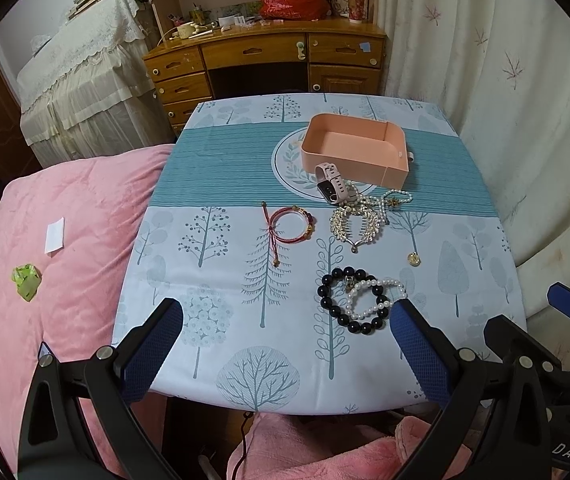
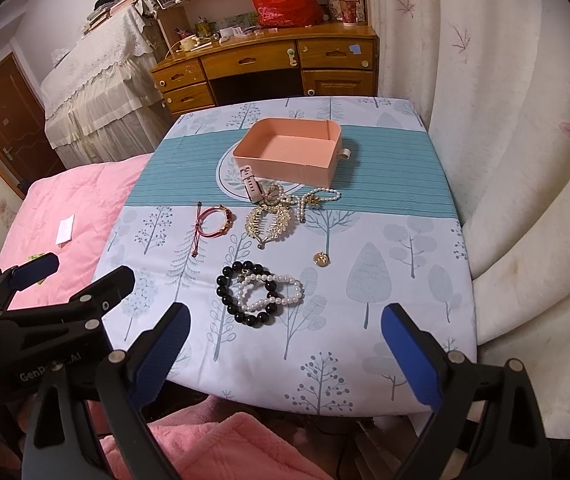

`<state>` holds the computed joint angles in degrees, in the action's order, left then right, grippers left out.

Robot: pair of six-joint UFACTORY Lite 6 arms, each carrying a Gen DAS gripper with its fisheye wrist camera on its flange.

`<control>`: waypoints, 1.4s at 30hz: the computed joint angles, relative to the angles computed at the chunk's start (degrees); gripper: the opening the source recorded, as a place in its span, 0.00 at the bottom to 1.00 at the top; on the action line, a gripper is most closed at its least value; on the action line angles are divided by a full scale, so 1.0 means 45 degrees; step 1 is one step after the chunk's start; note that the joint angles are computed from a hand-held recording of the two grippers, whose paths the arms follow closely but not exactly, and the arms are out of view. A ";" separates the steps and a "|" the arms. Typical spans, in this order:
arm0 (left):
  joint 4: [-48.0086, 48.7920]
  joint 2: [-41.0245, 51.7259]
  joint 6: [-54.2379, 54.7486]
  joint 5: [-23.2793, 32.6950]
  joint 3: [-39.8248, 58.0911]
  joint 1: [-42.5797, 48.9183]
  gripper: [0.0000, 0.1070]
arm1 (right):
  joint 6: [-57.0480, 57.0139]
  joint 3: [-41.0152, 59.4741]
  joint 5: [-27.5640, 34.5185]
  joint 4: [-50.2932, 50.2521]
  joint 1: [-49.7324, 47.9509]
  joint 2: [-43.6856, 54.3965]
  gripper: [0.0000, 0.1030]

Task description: Organize jewelry

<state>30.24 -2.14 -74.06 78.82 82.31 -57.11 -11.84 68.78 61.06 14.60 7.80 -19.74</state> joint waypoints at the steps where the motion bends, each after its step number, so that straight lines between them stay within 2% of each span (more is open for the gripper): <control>1: 0.0017 0.0071 0.0019 0.0012 0.0090 0.0018 0.96 | 0.0064 0.0097 0.0004 -0.0050 0.0058 0.0065 0.94; 14: 0.0007 -0.0379 0.0251 -0.0178 -0.0101 0.0348 0.96 | -0.0074 0.0302 0.0046 0.0183 0.0079 0.0145 0.94; 19: 0.0300 -0.0576 0.0264 0.0268 -0.0063 0.0274 0.96 | -0.1322 0.0365 0.0257 0.1588 -0.0766 0.0168 0.94; 22: 0.0345 -0.0795 0.0534 0.0280 -0.0157 0.0357 0.96 | -0.1719 0.0260 -0.0015 0.1673 -0.0927 0.0060 0.94; 26: 0.0123 -0.1128 0.1492 0.0213 -0.0483 0.0723 0.96 | -0.2111 -0.0260 -0.0806 0.1201 -0.0658 -0.0268 0.94; 34: -0.2359 -0.2105 0.3956 -0.1274 -0.2351 0.3296 0.96 | -0.4039 -0.2859 -0.3335 0.0138 0.0202 -0.1662 0.94; 37: -0.2985 -0.2321 0.4664 -0.2157 -0.3123 0.4345 0.96 | -0.4957 -0.3934 -0.4131 0.0115 0.0577 -0.1988 0.94; 42: -0.4372 -0.1925 0.6362 -0.4095 -0.3941 0.6559 0.96 | -0.6255 -0.5972 -0.6261 0.0287 0.1251 -0.2017 0.94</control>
<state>10.57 -10.80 -45.43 60.39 64.58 -27.60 -39.99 41.90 32.88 15.89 13.43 -28.82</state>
